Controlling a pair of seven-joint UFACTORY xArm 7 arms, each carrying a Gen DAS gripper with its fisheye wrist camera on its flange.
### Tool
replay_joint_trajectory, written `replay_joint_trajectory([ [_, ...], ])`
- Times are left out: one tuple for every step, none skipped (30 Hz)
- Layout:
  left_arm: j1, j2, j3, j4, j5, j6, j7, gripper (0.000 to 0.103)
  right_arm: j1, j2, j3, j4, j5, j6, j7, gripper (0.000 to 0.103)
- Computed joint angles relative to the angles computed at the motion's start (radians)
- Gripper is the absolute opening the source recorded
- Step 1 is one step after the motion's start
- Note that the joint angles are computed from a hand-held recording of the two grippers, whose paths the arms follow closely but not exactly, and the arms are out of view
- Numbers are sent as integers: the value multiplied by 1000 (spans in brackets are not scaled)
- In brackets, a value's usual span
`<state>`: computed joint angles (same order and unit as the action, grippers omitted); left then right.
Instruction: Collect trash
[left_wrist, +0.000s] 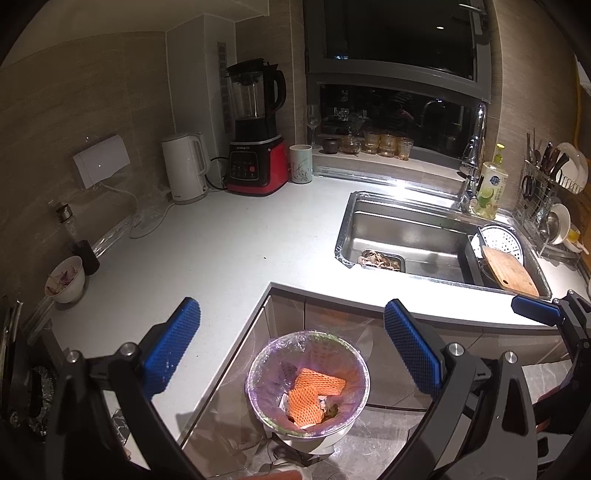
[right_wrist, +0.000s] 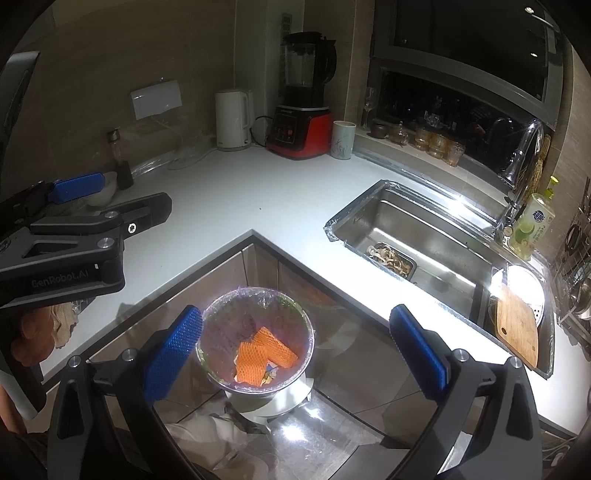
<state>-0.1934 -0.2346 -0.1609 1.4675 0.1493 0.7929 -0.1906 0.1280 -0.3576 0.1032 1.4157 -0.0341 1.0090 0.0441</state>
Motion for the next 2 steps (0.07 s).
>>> replay_joint_trajectory([
  [0, 2, 0, 2, 0, 1, -1, 95, 0, 1, 0, 1, 0, 1, 1, 101],
  [0, 2, 0, 2, 0, 1, -2, 95, 1, 1, -1, 1, 2, 3, 0, 101],
])
